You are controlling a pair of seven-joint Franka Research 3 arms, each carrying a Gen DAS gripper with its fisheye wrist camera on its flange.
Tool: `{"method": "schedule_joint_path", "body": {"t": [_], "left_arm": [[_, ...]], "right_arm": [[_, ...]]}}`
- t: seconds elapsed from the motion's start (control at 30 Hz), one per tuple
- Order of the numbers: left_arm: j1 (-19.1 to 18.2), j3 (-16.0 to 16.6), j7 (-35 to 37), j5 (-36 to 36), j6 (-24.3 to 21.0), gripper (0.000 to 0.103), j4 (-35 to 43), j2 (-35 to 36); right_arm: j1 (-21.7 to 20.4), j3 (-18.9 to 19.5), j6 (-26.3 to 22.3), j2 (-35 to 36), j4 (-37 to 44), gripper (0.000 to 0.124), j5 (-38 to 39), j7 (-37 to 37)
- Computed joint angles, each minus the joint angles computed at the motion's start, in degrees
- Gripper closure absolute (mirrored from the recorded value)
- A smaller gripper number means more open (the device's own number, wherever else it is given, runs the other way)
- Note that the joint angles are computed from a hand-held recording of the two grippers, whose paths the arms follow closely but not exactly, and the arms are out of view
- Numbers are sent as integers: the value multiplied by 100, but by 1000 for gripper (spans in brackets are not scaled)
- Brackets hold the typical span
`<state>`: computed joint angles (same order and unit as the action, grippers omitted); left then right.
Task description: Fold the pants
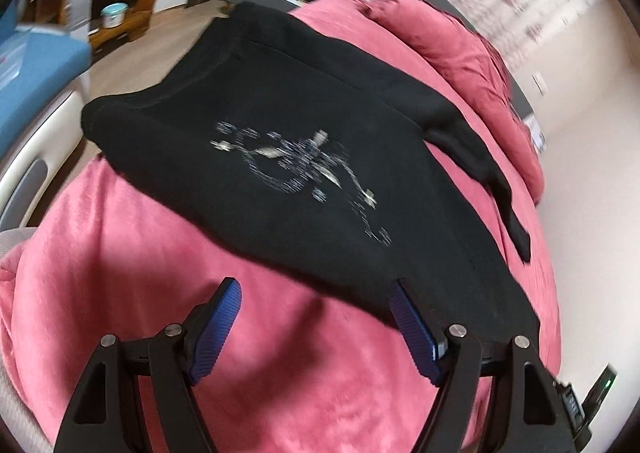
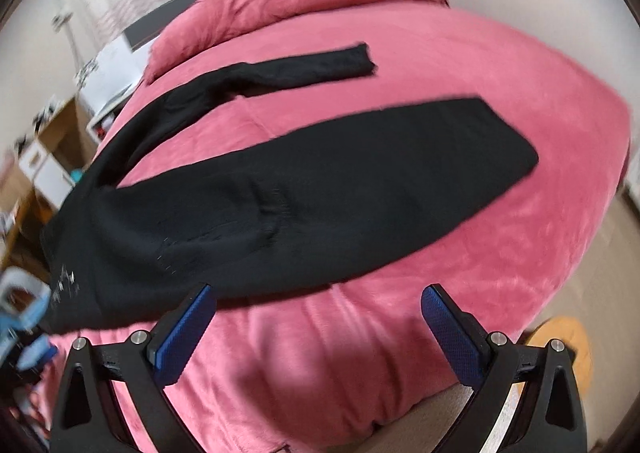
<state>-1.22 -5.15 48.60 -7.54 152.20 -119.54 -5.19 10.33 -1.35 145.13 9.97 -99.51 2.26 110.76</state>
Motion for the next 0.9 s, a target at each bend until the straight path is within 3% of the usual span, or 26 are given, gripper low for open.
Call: {"method": "schedule_joint_path", "body": {"t": [0.1,0.37,0.5,0.63,0.73,0.9], "left_arm": [[37,62,-91,-272,623,25,-212,48],[119,40,-338,-472,1234,25,-122,475],[199,-15,-394,-509,1560,25,-200,532],[248,-55,-223,-1026,1926,25,-272,595],[271,-82,-158,-1348,2164,25,-328,621],[333,-35,-667,-873,2291,27,-360,666]], "right_arm": [[-183,-47,29,95,11,22,437,37],[-697,-97,217,481,162,39,1668,173],[-959,6,300,752,346,41,2407,8],[-939,-17,444,905,537,43,2412,19],[-972,26,488,1073,730,61,2432,-152],[-1094,86,553,1227,836,82,2715,-190]]}}
